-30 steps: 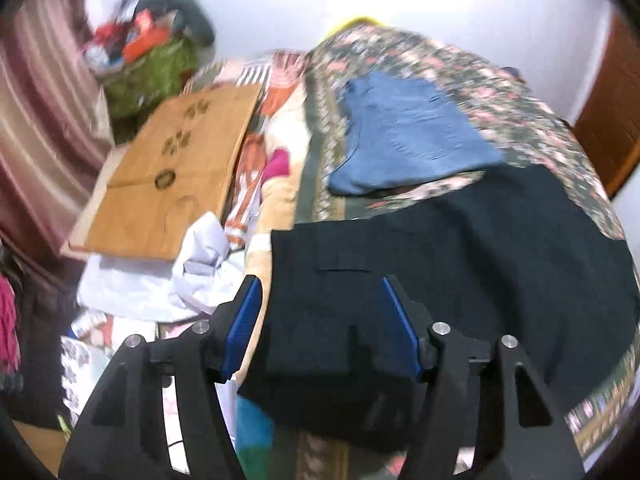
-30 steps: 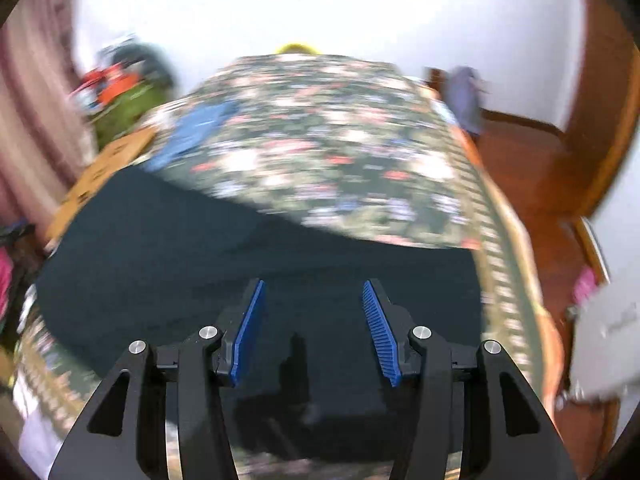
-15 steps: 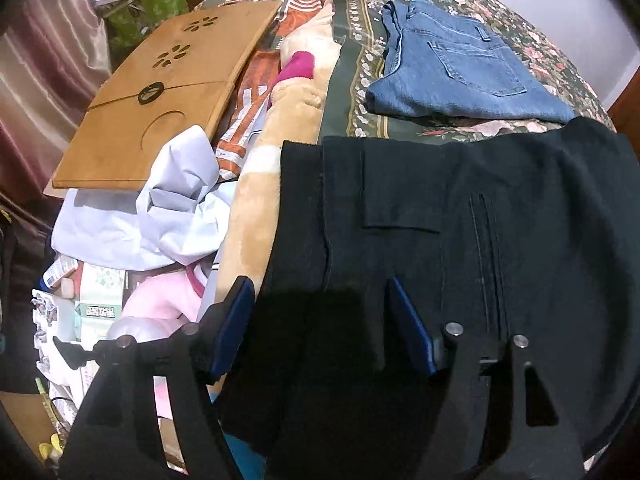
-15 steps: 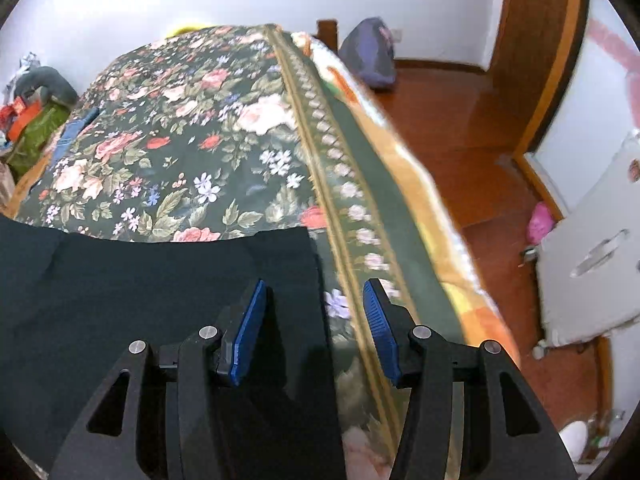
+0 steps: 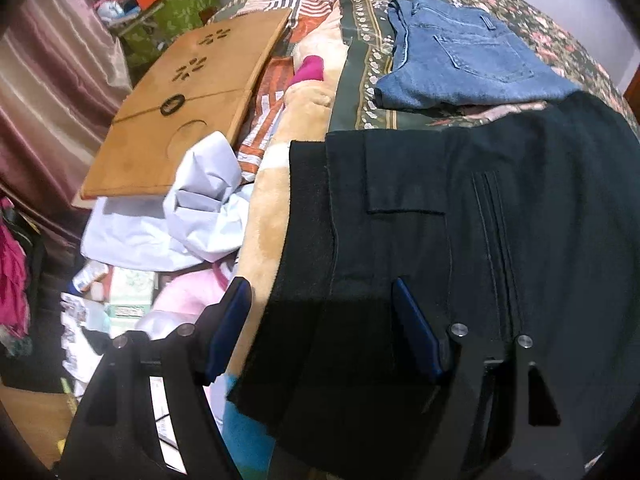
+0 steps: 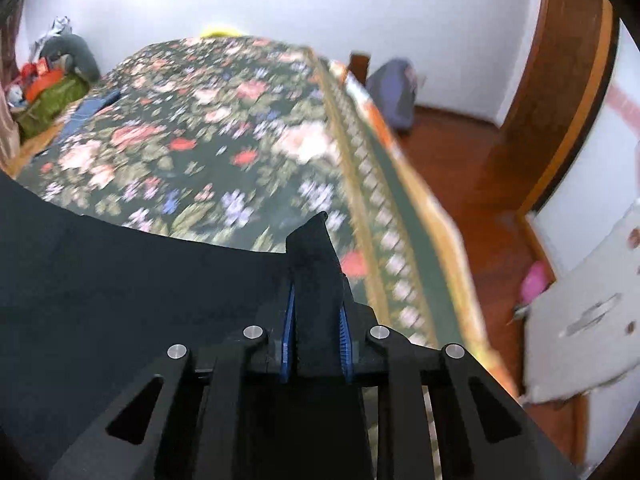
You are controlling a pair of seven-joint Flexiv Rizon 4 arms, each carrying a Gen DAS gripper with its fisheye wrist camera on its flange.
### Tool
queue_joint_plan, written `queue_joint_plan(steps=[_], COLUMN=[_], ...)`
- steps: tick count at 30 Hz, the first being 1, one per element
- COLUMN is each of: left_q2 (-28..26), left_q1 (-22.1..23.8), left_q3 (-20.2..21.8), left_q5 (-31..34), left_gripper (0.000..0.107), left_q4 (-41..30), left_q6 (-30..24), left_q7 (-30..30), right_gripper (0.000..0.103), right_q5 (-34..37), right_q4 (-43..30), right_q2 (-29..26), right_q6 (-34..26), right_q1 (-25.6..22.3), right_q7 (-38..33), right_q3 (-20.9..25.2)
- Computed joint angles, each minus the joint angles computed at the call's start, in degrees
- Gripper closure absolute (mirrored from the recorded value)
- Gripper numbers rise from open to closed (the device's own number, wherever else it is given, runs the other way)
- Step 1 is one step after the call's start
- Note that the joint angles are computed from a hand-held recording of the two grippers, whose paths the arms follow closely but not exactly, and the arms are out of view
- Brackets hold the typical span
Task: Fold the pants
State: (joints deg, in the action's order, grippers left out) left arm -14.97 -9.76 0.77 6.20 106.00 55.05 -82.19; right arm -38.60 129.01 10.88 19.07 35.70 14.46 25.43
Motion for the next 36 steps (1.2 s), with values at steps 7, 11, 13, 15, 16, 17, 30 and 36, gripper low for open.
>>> queue_joint_plan(steps=[7,11,13,15,16,17,30,36], left_q2=[1.3,3.5,5.0,6.8,7.5,8.2,11.7,14.6], left_q1=[-1.0,-1.2,-0.7,-0.5,-0.8,-1.3,-11.2,-11.3], left_q3=[0.7,0.0,-1.4,-3.4,-4.2,-5.0,-8.2,-7.8], left_q5=[4.0,4.5,0.8,-5.5,-7.8,-10.4,-12.4,-19.0], left_gripper=[0.033,0.034,0.034,0.034,0.034,0.034,0.033,0.033], left_q4=[0.3,-0.3,0.7,2.0,2.4,3.1,13.4,17.6], left_q6=[0.1,-0.3,1.0,2.5,3.0,3.6,7.9,8.3], left_q7=[-1.6,-1.0,1.4,5.8,7.7,9.7,15.1,18.3], right_gripper=[0.083,0.072,0.072,0.071,0.069,0.064,0.056,0.054], right_q5=[4.4,6.4,6.8,6.7,6.5,6.3,-4.1,-13.0], right_q4=[-2.2,-3.2,-3.9,-3.2,-3.2,-3.5,-9.6,-16.6], right_q2=[-1.8,1.6,3.7,6.4,7.1,7.4,-5.0,-16.7], right_q6=[0.8,-2.0,-3.5,-0.8,0.0,0.2,14.8,25.9], right_q1=[-1.3,-1.2,-0.8,-0.7,-0.6,-0.4,4.9,6.9], right_q7=[-7.6,-6.1,-3.9,-0.9,0.3,1.2,5.3,1.6], right_q3=[-2.3,-0.7,0.8,1.9,2.5,3.3,2.2,-3.7])
